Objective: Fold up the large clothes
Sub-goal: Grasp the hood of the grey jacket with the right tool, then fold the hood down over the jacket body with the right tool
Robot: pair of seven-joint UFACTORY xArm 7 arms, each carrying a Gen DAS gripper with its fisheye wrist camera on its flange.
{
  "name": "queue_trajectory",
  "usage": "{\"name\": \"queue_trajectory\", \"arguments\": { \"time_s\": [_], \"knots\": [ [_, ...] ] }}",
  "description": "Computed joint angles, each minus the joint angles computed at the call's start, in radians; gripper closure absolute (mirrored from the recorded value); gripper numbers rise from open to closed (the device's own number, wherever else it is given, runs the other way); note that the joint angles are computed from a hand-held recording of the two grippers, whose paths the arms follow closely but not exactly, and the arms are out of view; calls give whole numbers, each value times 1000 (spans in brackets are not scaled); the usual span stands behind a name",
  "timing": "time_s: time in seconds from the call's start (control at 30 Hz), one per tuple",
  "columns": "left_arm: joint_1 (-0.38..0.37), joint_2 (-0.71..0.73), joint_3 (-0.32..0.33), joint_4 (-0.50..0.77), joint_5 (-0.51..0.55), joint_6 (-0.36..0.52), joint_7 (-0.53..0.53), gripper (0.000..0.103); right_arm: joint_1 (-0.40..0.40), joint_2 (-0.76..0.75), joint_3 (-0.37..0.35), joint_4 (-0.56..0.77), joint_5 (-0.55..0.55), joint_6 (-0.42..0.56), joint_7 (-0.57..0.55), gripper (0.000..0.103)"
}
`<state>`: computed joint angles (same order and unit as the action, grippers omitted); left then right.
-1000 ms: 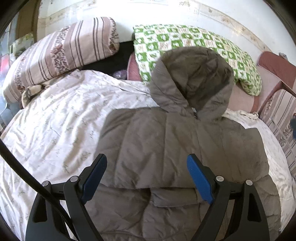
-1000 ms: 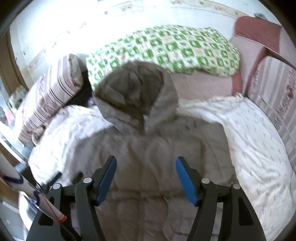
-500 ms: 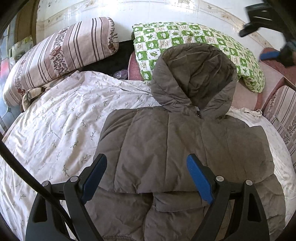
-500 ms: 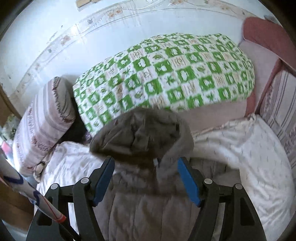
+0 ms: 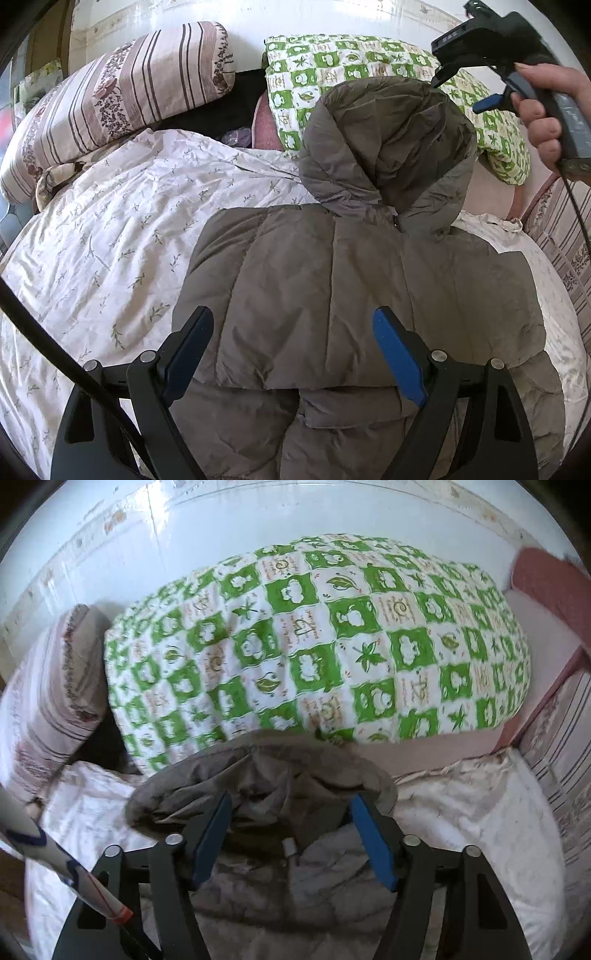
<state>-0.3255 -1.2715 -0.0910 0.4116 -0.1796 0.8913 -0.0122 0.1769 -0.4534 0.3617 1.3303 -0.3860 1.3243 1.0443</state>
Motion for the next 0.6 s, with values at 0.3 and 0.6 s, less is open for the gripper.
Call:
{"name": "queue_trajectory", "arguments": {
  "time_s": [0.3,0.6],
  "knots": [
    [-7,17,-9,-3,4,-14,0,16,-7,-35,-17,-85,-22,-83,18,97],
    [1,8,-1,-3,11,-16,-2,16,-11,-207,27,-169,20,-127,17,102]
  ]
}}
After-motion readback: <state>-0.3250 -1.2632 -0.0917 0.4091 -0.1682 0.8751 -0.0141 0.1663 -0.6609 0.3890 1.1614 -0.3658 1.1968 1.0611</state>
